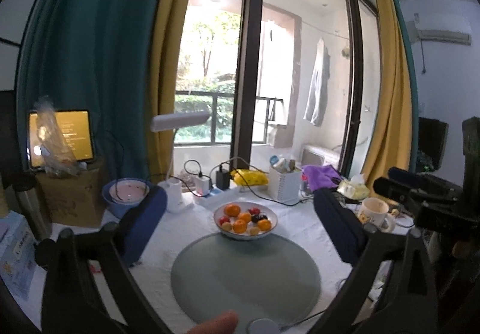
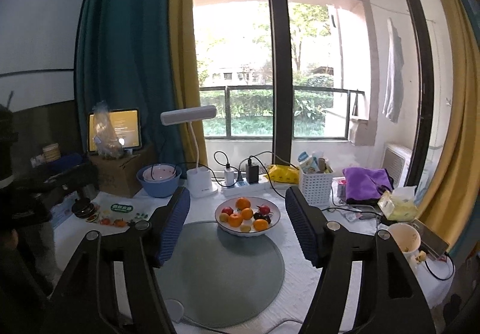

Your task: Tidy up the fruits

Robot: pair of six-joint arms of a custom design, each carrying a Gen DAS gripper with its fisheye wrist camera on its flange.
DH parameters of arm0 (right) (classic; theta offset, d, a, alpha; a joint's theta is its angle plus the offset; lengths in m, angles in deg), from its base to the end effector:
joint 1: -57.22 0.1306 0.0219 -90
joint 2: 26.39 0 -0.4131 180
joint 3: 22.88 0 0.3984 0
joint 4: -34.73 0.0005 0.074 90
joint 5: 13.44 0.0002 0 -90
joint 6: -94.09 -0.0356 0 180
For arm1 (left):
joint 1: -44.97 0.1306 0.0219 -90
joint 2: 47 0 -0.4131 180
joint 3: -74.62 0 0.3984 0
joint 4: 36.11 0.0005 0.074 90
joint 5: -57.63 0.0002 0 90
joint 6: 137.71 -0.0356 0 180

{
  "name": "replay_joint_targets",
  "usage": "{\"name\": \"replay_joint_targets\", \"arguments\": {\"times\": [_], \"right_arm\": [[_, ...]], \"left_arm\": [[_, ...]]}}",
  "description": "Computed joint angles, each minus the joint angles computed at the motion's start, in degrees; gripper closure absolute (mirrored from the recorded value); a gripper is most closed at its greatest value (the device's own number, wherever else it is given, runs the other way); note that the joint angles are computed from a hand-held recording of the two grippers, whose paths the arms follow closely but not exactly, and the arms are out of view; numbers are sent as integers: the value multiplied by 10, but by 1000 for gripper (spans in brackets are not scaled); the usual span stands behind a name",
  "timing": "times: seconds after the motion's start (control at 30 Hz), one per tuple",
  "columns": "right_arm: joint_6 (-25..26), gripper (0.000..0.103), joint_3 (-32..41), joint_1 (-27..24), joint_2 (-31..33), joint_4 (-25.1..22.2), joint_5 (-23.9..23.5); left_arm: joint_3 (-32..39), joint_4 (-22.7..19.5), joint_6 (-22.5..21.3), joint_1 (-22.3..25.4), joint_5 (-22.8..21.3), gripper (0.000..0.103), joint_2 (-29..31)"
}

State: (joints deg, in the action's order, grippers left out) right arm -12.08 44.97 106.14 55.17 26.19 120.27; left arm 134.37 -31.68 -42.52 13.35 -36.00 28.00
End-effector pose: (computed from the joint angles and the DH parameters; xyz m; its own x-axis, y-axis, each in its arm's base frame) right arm 0.3084 0.3156 0.4069 -0.2737 -0.0076 -0.9618 -0.0504 0.9987 0.0065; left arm 0.3474 -0.2118 0.4041 -0.2017 0.0182 -0.9793 0.4539 0.8877 -0.0770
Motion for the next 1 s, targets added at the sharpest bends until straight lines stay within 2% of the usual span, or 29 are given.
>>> {"name": "replay_joint_targets", "arguments": {"times": [0.1, 0.2, 0.33, 1.0], "right_arm": [[-16, 34, 2, -5, 5, -13, -3], [-25, 34, 6, -11, 12, -24, -11], [-31, 34, 10, -16, 20, -32, -20], [-34, 34, 12, -18, 24, -37, -25]], "left_arm": [[1, -9, -14, -7, -32, 4, 4], [5, -12, -7, -4, -29, 4, 13], [7, -15, 1, -4, -48, 4, 19], [3, -17, 13, -3, -37, 4, 14]]}}
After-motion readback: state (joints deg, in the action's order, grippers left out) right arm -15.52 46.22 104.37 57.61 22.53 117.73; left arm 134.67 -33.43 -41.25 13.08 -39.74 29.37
